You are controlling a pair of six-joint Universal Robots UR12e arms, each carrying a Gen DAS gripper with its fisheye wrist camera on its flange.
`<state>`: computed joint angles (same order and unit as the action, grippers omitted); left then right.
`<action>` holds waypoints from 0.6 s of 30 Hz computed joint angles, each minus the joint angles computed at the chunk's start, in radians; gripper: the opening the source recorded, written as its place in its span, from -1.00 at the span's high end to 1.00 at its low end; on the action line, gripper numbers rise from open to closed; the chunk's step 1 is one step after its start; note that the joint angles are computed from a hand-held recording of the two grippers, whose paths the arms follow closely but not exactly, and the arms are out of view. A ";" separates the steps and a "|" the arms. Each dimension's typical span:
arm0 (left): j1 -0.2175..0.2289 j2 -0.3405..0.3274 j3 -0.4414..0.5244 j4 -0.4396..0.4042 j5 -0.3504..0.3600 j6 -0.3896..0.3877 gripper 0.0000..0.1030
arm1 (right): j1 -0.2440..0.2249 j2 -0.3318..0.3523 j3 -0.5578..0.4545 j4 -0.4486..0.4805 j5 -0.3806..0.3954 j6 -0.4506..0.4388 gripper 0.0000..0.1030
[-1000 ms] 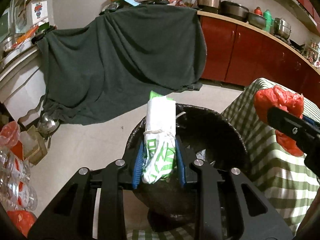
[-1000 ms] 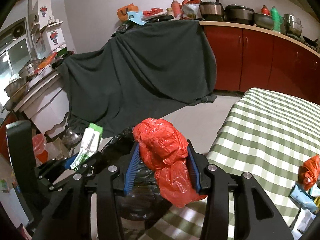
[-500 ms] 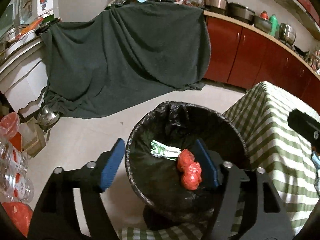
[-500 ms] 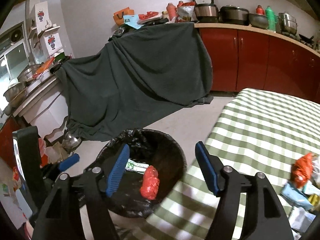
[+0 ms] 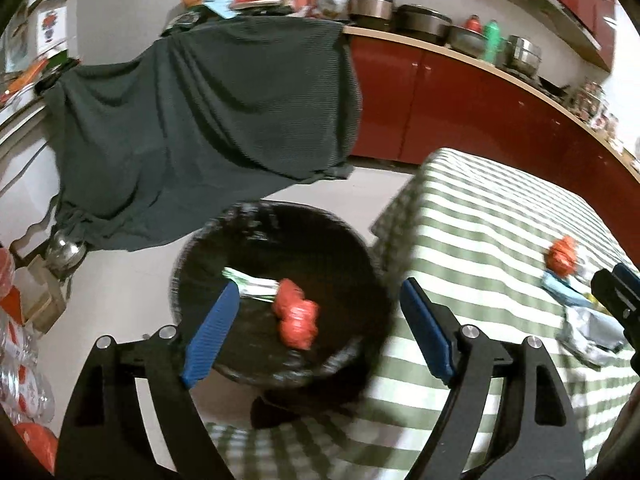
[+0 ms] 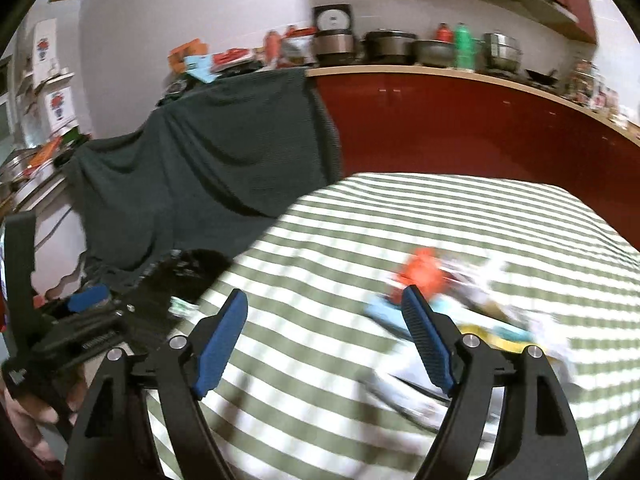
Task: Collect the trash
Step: 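Move the right tool back to the trash pile on the table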
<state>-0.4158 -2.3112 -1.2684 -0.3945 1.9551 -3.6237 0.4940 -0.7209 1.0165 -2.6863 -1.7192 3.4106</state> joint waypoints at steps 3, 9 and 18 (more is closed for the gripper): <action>-0.016 -0.010 0.023 -0.010 -0.016 0.018 -0.57 | -0.012 -0.045 0.079 -0.013 -0.048 0.027 -0.49; -0.049 -0.033 0.070 -0.036 -0.042 0.060 -0.57 | -0.032 -0.106 0.192 -0.031 -0.109 0.055 -0.49; -0.081 -0.062 0.126 -0.086 -0.028 0.086 -0.57 | -0.049 -0.124 0.246 -0.060 -0.064 0.013 -0.23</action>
